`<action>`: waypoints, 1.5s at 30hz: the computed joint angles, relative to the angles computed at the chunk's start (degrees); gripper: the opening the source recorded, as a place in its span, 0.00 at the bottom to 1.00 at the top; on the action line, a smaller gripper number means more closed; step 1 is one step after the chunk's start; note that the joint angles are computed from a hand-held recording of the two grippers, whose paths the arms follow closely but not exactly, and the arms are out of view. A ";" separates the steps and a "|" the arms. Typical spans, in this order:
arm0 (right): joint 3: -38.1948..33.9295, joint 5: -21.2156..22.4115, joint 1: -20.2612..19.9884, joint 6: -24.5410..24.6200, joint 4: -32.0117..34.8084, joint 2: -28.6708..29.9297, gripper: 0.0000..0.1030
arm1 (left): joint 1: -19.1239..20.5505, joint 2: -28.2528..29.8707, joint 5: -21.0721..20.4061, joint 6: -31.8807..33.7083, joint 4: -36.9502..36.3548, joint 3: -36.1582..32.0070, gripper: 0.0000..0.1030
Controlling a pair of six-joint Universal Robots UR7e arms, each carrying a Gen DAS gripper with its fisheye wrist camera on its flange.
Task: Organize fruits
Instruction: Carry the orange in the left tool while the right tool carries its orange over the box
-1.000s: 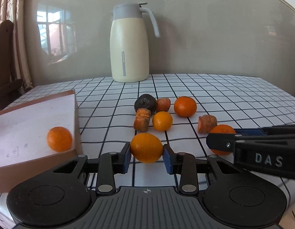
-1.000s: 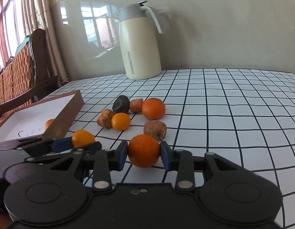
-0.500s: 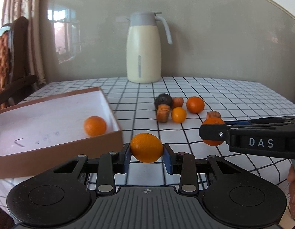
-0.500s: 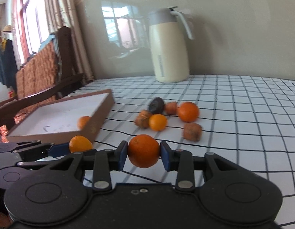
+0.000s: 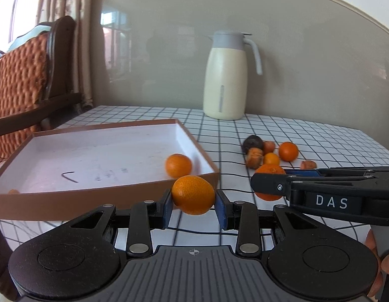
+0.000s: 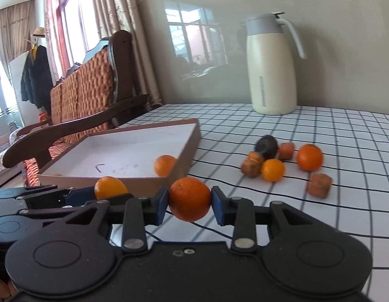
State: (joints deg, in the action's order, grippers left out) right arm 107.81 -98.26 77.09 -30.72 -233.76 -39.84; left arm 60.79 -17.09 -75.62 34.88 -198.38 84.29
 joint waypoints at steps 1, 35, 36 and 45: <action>-0.29 0.37 0.19 -0.15 0.10 0.21 0.28 | 0.16 -0.16 0.10 -0.06 -0.29 0.07 0.35; -15.81 2.67 3.83 -1.26 0.36 9.23 0.28 | 5.68 2.47 7.95 -4.17 -6.34 -14.14 0.35; -16.31 2.46 3.90 -1.45 0.43 9.50 0.28 | 5.77 2.84 8.31 -4.01 -6.00 -15.10 0.35; -20.47 0.92 4.43 -2.30 2.49 11.39 0.28 | 6.40 4.78 10.10 -3.85 -4.13 -19.85 0.35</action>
